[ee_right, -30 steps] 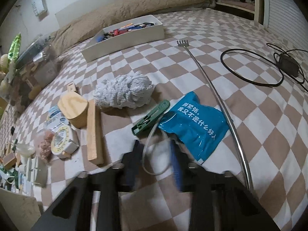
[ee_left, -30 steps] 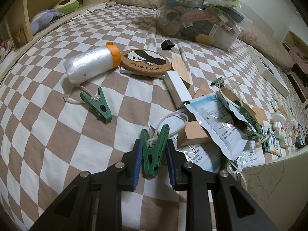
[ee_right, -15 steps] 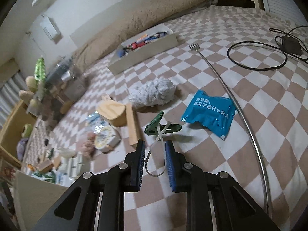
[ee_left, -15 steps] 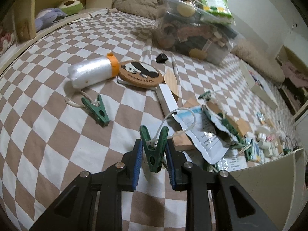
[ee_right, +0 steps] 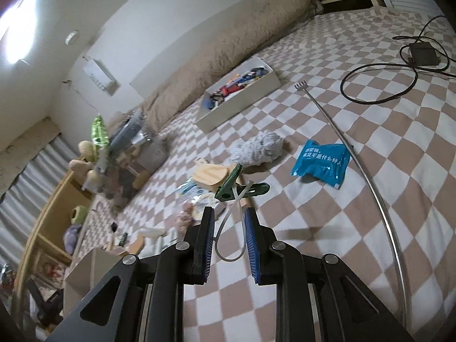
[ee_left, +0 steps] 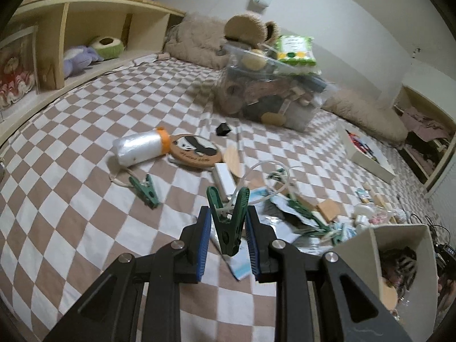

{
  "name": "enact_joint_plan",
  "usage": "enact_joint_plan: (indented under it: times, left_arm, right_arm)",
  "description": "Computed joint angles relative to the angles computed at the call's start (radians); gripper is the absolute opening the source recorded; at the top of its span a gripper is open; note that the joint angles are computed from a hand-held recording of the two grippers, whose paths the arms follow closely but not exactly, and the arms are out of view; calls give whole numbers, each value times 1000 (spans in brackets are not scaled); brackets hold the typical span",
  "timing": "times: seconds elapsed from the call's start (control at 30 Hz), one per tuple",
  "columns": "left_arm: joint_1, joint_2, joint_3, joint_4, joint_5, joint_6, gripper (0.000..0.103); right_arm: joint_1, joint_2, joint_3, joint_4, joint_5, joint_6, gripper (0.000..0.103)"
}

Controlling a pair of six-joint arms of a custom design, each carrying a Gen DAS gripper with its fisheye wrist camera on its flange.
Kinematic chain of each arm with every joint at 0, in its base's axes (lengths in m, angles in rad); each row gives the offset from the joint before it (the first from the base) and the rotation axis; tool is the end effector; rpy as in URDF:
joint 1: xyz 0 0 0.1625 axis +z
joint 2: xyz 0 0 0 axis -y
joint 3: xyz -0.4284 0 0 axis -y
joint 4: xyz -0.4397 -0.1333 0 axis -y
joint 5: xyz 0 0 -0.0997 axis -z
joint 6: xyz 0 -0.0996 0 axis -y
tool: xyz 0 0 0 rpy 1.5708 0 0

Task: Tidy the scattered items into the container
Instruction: 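Carry clothespin in left tool while right tool carries its clothespin over the box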

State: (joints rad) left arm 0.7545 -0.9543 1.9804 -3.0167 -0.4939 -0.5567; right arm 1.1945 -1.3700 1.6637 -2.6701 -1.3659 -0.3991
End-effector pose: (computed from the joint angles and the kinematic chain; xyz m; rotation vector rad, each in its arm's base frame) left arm -0.2755 -0.5623 0.1335 0.0073 2.2758 -1.2267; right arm -0.0945 -0.6570 0.4594 0.1529 -2.7680 1.2002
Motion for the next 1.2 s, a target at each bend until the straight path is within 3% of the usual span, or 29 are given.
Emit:
enact_joint_plan:
  times: [0.33, 0.77, 1.07, 1.2]
  left_arm:
    - [-81, 28, 24, -104, 7, 102, 24]
    - [-163, 49, 28, -182, -47, 203, 24]
    - [-195, 54, 26, -172, -125, 211, 24]
    - [-207, 56, 26, -153, -179, 203, 24]
  right_arm:
    - [28, -99, 90, 92, 101, -126, 23]
    - [77, -196, 157, 258, 114, -325, 23]
    - [103, -240, 167, 381, 38, -414, 23]
    - [140, -246, 173, 435, -73, -465, 23]
